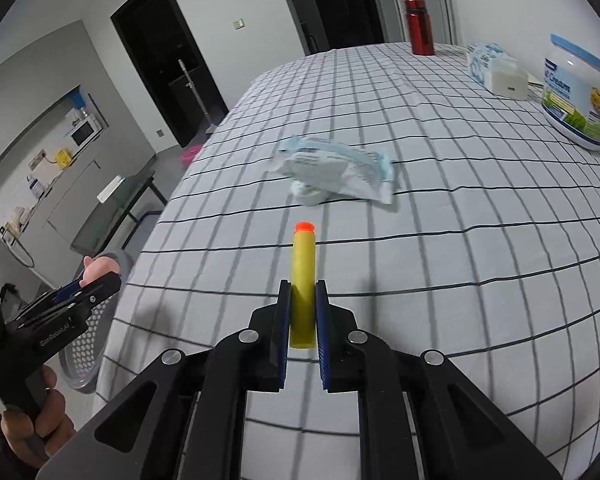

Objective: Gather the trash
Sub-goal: 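Carry the pig in the left tool and dart in the right tool over the basket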

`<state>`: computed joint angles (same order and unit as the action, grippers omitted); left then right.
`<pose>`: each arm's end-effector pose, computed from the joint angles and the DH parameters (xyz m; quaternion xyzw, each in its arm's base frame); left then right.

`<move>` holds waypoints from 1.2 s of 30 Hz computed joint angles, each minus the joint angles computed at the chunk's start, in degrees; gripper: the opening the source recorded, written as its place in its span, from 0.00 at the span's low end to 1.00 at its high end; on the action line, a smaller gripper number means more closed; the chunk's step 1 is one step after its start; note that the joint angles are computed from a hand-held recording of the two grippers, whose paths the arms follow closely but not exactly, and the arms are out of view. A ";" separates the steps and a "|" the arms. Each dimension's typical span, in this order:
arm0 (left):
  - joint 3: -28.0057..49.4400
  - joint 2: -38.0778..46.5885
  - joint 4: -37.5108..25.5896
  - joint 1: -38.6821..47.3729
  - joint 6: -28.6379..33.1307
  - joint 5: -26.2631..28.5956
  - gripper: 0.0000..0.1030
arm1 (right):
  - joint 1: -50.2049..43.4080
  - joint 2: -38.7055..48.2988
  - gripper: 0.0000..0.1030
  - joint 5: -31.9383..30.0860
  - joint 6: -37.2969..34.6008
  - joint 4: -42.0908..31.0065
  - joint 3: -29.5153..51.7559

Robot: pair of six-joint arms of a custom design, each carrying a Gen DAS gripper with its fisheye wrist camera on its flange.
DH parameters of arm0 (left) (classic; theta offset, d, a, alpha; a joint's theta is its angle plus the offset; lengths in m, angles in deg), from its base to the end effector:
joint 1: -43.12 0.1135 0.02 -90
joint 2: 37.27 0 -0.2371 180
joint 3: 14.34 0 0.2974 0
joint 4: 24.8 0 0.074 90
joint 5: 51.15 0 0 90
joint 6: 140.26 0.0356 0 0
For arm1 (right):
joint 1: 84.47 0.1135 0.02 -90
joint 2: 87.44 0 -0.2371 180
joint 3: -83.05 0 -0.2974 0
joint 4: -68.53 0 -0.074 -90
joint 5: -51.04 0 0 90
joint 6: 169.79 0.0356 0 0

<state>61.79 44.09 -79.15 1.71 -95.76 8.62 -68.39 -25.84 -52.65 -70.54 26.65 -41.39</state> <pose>0.2620 -0.2072 0.2305 -0.1016 0.9286 0.0085 0.3569 0.2626 0.0845 0.2102 -0.0979 0.9225 0.1867 0.3234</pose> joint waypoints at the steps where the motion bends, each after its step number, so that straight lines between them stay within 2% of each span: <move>1: -1.40 -1.85 -0.53 0.09 -0.10 -0.41 0.45 | 1.12 -0.32 0.11 0.48 0.60 -0.04 -0.10; 9: -12.35 -16.88 -4.25 1.63 -0.97 -2.56 0.45 | 14.18 0.83 0.11 6.54 5.29 0.15 1.98; 17: -21.06 -30.02 -8.11 4.40 -1.98 -2.18 0.45 | 26.66 6.98 0.11 11.66 8.65 1.16 6.98; 26: -28.85 -43.08 -12.77 9.37 -0.73 -0.26 0.45 | 34.36 15.09 0.11 13.87 11.01 2.36 12.79; 36: -33.39 -50.55 -14.82 13.73 1.32 1.90 0.45 | 38.81 22.56 0.11 14.55 11.35 2.93 18.76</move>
<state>28.40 -6.46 -93.97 15.43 -94.44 10.52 -29.58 -3.28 -38.10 -59.19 29.59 -22.63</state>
